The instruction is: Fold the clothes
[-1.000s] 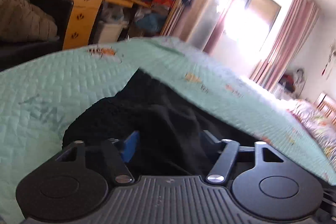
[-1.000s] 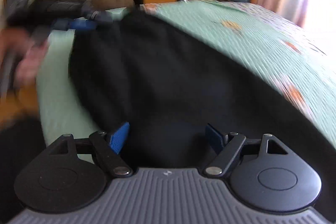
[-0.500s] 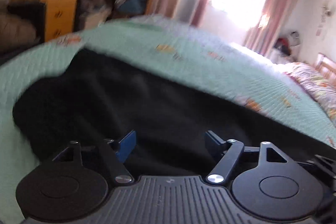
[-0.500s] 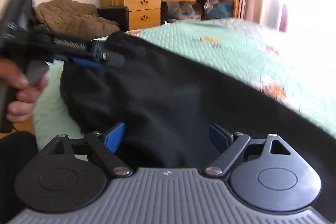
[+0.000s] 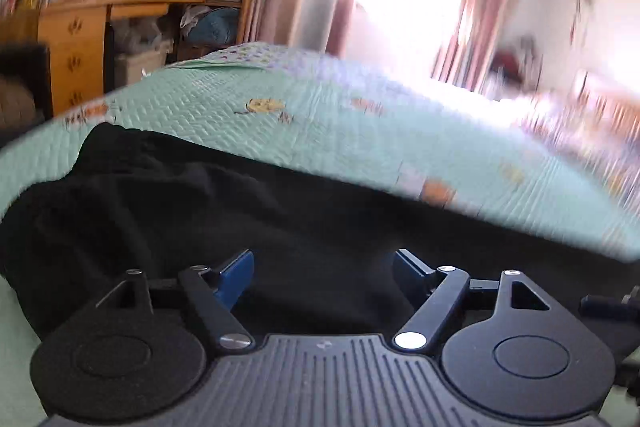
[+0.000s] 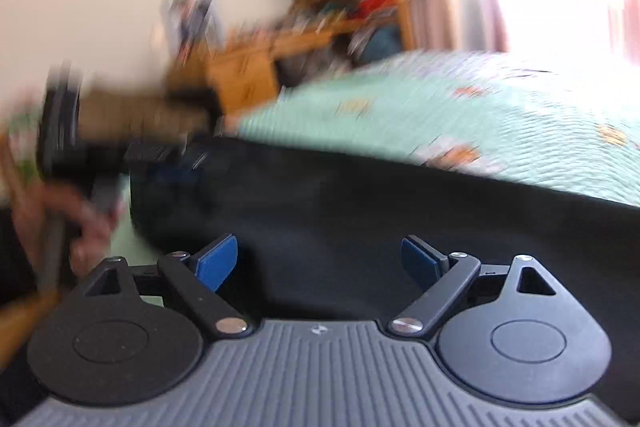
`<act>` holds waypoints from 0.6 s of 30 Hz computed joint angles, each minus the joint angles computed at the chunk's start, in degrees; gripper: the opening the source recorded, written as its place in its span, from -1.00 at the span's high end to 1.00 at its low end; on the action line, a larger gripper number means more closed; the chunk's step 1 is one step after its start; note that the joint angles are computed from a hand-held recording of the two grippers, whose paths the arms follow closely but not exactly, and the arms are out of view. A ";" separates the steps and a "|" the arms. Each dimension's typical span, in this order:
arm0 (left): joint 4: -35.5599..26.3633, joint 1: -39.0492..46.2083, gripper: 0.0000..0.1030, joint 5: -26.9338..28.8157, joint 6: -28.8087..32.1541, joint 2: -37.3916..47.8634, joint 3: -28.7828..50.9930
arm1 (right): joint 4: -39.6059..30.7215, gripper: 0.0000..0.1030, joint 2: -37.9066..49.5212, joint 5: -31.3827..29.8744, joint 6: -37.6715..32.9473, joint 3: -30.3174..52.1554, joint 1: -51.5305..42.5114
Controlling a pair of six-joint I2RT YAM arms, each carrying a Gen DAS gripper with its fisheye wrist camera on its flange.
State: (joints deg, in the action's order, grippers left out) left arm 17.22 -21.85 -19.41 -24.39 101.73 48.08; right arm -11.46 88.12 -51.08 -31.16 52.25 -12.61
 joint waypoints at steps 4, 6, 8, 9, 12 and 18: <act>3.72 0.64 -0.49 2.89 -5.11 -1.25 -4.42 | 10.89 -0.67 -9.05 4.65 -4.33 -12.94 2.68; 3.32 0.95 -0.50 2.44 -3.59 -0.51 -4.48 | 18.88 -0.58 -9.80 10.12 -1.23 -16.58 4.80; 2.69 2.91 -0.48 4.12 -2.84 0.39 -3.75 | 22.40 -0.58 -7.87 13.78 1.69 -15.60 4.35; 3.03 3.53 -0.48 4.87 -3.24 0.37 -4.10 | 24.09 -0.60 -6.77 15.12 2.57 -15.01 3.95; 4.11 4.19 -0.48 5.96 -5.56 -0.56 -5.35 | 21.76 -0.65 -4.09 13.80 1.86 -11.72 3.84; 5.19 4.26 -0.50 6.64 -5.35 -0.76 -5.18 | 15.26 -0.65 -7.95 -0.61 -2.58 -12.96 1.93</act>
